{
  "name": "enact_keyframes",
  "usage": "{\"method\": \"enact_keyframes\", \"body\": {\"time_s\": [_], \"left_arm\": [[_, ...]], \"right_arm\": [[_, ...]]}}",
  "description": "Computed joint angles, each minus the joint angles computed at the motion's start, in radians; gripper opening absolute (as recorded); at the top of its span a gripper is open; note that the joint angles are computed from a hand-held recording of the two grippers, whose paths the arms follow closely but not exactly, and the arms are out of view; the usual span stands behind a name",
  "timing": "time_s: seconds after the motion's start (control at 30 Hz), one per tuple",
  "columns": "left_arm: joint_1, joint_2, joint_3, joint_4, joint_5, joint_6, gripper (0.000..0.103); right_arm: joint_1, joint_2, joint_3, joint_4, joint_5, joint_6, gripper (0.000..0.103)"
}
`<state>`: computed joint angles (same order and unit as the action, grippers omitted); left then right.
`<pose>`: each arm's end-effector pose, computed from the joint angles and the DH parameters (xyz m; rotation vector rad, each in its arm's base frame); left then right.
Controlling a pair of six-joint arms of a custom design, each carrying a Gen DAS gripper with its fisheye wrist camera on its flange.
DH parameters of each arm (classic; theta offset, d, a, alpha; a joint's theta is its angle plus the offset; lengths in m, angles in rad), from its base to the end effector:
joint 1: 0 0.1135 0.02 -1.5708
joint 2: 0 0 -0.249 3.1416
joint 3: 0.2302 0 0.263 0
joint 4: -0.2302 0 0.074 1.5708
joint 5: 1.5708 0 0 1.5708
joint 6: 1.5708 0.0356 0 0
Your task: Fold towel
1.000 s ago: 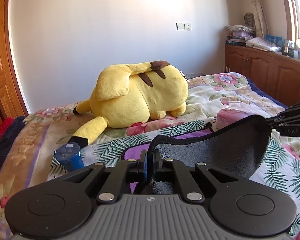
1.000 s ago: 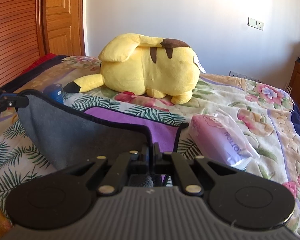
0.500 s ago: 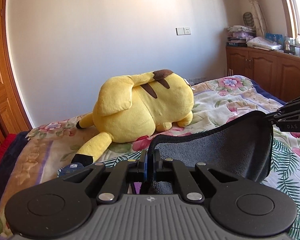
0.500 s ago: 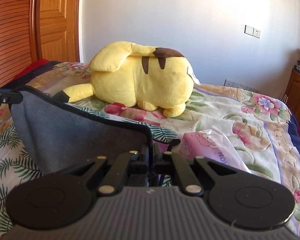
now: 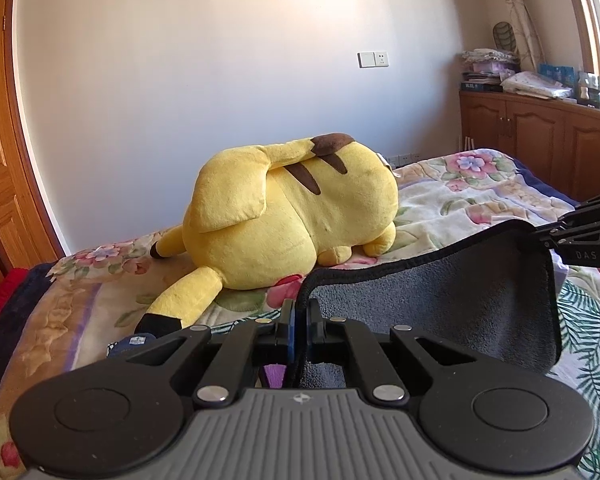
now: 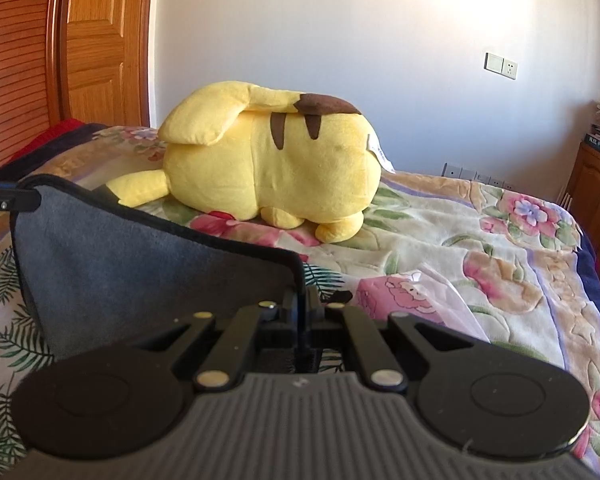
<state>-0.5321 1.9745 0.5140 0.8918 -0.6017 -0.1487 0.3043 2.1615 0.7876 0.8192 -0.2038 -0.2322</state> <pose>0.2625 -0.1311 0.0389 0.0477 2.0373 0.2202 0.3415 0.1148 0.0236 -0.6783 2.0123 0.2592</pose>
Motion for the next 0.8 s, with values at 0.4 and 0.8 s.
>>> {"method": "enact_keyframes", "body": {"time_s": [0.4, 0.8], "left_arm": [[0.072, 0.103, 0.106, 0.024, 0.039, 0.089, 0.000], [0.154, 0.290, 0.239, 0.046, 0.103, 0.044, 0.000]], "right_arm": [[0.013, 0.099, 0.110, -0.005, 0.030, -0.022, 0.004], [0.039, 0.238, 0.261, -0.017, 0.091, -0.012, 0.004]]}}
